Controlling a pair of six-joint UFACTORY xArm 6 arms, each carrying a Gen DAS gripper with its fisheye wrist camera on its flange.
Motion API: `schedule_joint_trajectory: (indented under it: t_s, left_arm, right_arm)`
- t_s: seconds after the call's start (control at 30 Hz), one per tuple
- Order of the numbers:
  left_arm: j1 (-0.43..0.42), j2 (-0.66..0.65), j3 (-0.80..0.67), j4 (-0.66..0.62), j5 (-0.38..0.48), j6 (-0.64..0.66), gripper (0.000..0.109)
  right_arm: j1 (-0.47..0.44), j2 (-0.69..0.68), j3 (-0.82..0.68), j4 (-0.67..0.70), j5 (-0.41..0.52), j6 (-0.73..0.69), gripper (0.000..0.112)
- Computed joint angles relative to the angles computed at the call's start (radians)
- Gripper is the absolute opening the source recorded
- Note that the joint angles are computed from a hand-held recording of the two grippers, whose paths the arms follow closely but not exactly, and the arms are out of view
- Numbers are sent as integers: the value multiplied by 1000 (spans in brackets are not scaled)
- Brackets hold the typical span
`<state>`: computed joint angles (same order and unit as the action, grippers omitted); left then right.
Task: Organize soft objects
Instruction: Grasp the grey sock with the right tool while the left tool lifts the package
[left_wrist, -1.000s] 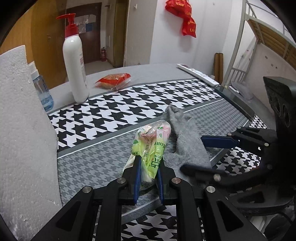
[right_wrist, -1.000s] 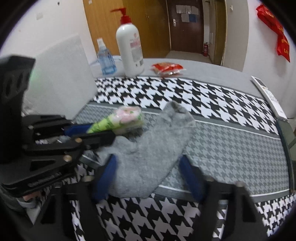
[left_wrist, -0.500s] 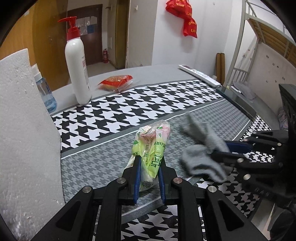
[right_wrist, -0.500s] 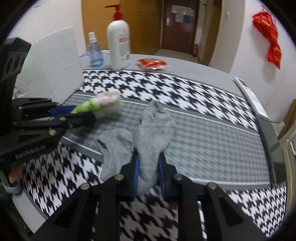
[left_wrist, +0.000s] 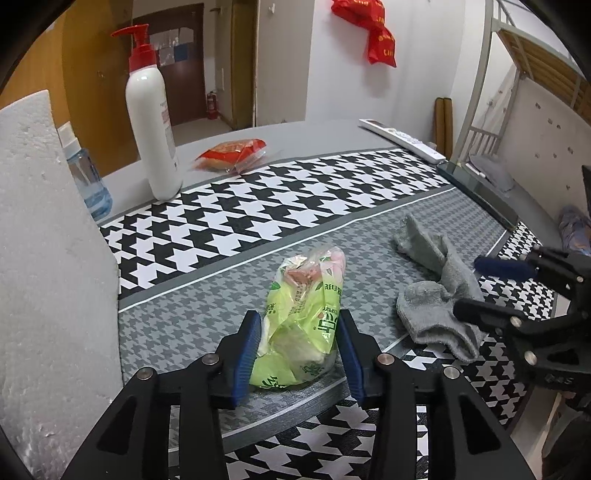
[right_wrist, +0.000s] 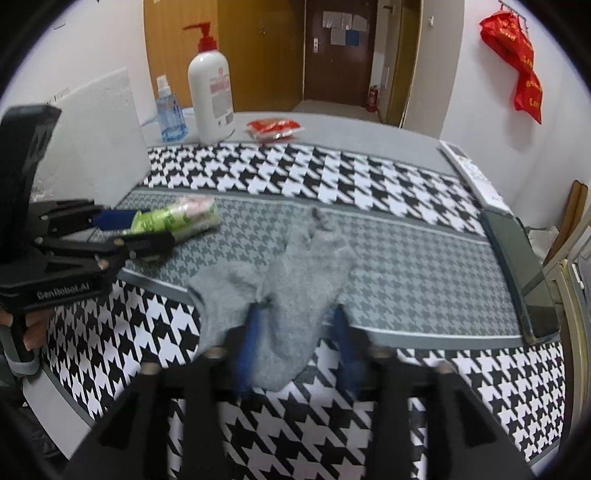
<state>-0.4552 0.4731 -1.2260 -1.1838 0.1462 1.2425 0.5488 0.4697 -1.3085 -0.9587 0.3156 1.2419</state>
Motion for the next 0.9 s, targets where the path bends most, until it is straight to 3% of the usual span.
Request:
schedule_joint_trajectory:
  t_s: [0.17,0.23,0.4,0.53,0.83,0.9]
  left_arm:
    - [-2,17,-7,70,-9,-64,44]
    - [-9,22,-7,67,-29,-55,39]
    - [-11,22,-14,5,-27,4,25]
    - [-6,10,-15,-75,-2,81,25]
    - [-2,-31,-3,-289,16,279,25]
    - [-1,-45,5,-341,21,333,25]
  right_arm:
    - [-12,14,-15,-1,-20,7,63]
    - [-13,27,-26,27,-23,-25,63]
    - [-4,48,-46,52,-10,-56,63]
    - [1,46,-47,37,5,-42,63]
    - [14,57,-56,13,-23,-12,18]
    - [13,57,-55,-10,-32,31,16]
